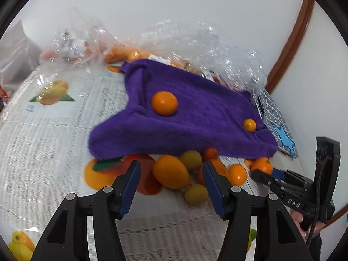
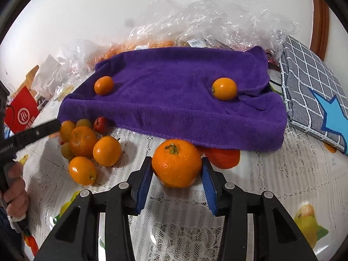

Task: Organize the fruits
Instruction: 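Grasp a large stemmed orange with the right tool while the left tool grasps an oval orange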

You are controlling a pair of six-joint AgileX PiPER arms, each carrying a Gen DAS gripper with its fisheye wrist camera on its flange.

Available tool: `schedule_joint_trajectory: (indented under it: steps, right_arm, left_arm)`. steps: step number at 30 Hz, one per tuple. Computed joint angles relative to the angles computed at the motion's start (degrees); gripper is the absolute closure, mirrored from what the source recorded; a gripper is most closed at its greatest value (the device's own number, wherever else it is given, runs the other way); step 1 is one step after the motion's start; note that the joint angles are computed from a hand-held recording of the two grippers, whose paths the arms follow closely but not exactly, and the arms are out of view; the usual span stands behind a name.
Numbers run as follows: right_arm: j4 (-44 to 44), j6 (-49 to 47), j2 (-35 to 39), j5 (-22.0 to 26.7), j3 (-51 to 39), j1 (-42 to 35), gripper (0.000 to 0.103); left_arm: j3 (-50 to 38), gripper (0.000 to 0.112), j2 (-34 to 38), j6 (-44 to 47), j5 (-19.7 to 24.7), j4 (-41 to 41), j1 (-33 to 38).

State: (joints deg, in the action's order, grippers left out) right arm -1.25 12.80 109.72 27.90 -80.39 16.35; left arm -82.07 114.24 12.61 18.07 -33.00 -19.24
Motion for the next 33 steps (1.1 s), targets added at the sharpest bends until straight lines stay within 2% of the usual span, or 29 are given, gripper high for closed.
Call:
schedule_joint_trajectory:
  steps: [2, 3, 5, 7, 11, 13, 15, 17, 19, 21, 23, 27, 31, 33]
  right_arm:
    - [0.35, -0.02, -0.17, -0.41, 0.39, -0.14, 0.06]
    - [0.65, -0.18, -0.27, -0.68, 0.56, -0.19, 0.06]
    - [1.54, -0.93, -0.45, -1.05, 0.86, -0.3, 0.06]
    - [2.33, -1.49, -0.65, -1.44, 1.21, -0.41, 0.06]
    - [3.02, -1.47, -1.27, -2.3, 2.21, -0.71, 0.06]
    - [3.43, -1.52, -1.42, -2.41, 2.44, -0.94, 0.06]
    - [3.62, -1.57, -1.18, -2.17, 2.08, -0.97, 0.06]
    - [3.6, -1.68, -1.01, -1.82, 1.84, -0.92, 0.06]
    - [2.73, -1.04, -0.73, -1.12, 1.38, -0.62, 0.06]
    - [2.03, -0.52, -0.41, -0.6, 0.91, -0.46, 0.059]
    - [1.42, 0.01, -0.17, -0.36, 0.54, -0.31, 0.059]
    - [-0.24, 1.41, 0.1, -0.01, 0.14, 0.08, 0.059]
    - [2.73, -0.61, -0.56, -1.31, 1.29, -0.68, 0.06]
    - [4.03, -1.54, -1.43, -2.89, 2.59, -1.06, 0.06]
  left_arm:
    - [-3.14, 0.057, 1.94, -6.01, 3.56, 6.01, -0.47]
    - [-3.41, 0.06, 2.05, -7.53, 3.61, 7.66, -0.74]
    - [-3.07, 0.076, 1.9, -7.58, 3.21, 7.36, -0.79]
    - [-2.54, 0.076, 1.69, -5.36, 3.26, 4.29, -0.24]
    - [-0.1, 0.076, -0.09, -8.14, 0.68, 5.82, 0.46]
    - [0.64, 0.076, -0.71, -16.29, -0.5, 13.14, 0.41]
    - [-0.3, 0.076, -0.08, -19.46, 0.62, 15.82, 0.7]
    - [-1.26, 0.076, 0.64, -16.84, 2.03, 12.78, 1.32]
    - [-2.1, 0.075, 1.22, -17.17, 2.42, 13.45, 1.37]
    - [-3.0, 0.074, 1.88, -20.08, 2.69, 16.88, 0.8]
    - [-4.33, 0.072, 2.51, -26.37, 3.2, 24.36, -0.54]
    - [-5.07, 0.074, 2.87, -34.69, 3.73, 33.72, -2.1]
    - [-3.23, 0.076, 2.09, -29.97, 1.44, 27.73, -1.03]
    - [-0.77, 0.076, 0.73, -29.03, -1.52, 26.56, -0.88]
